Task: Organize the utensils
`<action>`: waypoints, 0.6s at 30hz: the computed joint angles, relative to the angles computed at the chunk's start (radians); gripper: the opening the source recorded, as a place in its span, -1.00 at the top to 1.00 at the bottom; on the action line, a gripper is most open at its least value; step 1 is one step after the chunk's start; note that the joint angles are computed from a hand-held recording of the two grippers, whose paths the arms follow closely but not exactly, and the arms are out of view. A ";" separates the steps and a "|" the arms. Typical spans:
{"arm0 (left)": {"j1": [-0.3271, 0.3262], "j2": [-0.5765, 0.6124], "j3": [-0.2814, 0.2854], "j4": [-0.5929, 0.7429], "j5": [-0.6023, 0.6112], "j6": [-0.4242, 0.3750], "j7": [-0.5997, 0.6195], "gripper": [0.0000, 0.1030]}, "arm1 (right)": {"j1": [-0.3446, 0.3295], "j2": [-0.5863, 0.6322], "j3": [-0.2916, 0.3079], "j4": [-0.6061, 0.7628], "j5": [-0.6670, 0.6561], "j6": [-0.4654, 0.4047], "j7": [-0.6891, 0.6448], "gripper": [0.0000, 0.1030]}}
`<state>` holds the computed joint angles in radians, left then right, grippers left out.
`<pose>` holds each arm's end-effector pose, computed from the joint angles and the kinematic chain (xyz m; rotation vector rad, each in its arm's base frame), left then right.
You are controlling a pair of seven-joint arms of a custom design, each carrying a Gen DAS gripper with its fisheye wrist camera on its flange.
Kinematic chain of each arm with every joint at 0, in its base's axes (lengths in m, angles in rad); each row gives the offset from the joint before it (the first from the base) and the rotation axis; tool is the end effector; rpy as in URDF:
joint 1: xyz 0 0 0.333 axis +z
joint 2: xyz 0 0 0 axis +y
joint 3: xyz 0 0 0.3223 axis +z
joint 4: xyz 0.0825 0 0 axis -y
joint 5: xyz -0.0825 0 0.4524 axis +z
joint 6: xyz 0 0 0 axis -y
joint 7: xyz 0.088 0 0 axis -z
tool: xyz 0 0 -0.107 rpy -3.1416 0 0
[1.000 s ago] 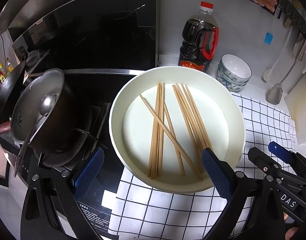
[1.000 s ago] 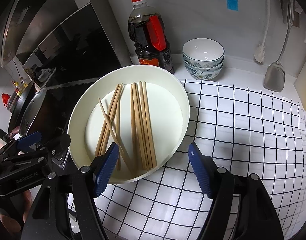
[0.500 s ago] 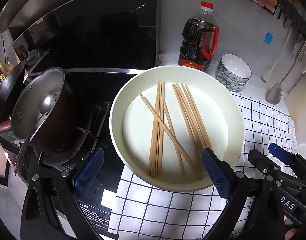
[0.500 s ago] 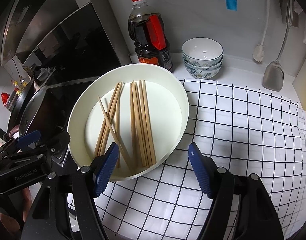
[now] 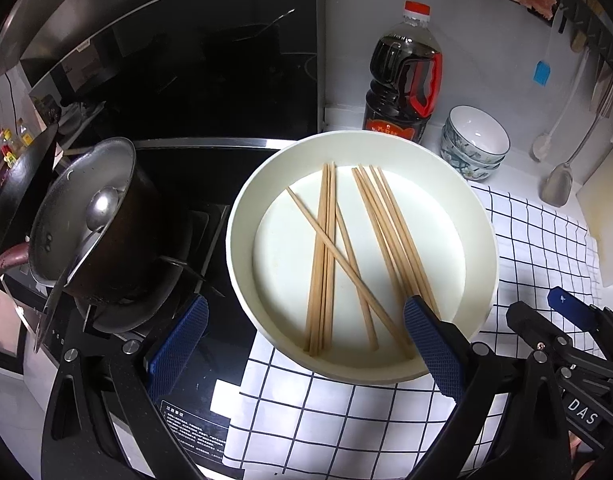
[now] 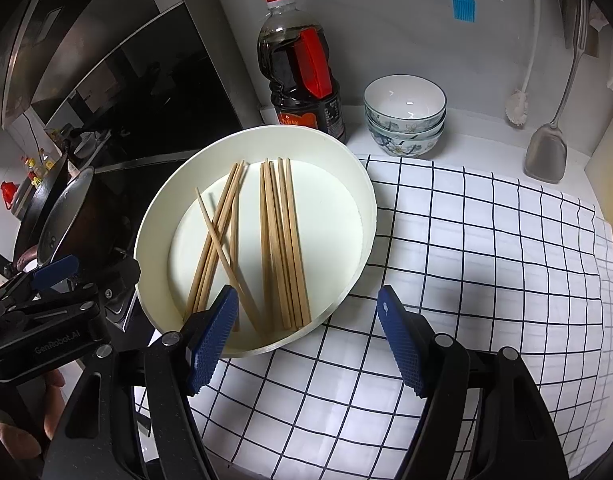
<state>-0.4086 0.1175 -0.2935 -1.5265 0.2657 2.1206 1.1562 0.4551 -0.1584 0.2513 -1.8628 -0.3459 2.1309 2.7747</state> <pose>0.5519 -0.4357 0.6424 -1.5681 2.2676 -0.5885 0.4721 0.3959 0.6247 -1.4939 2.1808 -0.3949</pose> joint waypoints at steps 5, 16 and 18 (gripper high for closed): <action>-0.001 0.003 0.000 0.005 0.004 -0.007 -0.002 -0.88 | 0.000 -0.002 -0.001 -0.002 -0.001 0.001 -0.002 -0.34; 0.000 0.002 0.001 0.007 -0.010 -0.019 -0.013 -0.88 | 0.000 -0.001 -0.001 0.000 -0.001 -0.001 -0.004 -0.34; 0.001 0.001 0.001 0.003 -0.012 -0.014 -0.011 -0.88 | 0.000 0.000 0.000 0.001 -0.002 -0.001 -0.002 -0.34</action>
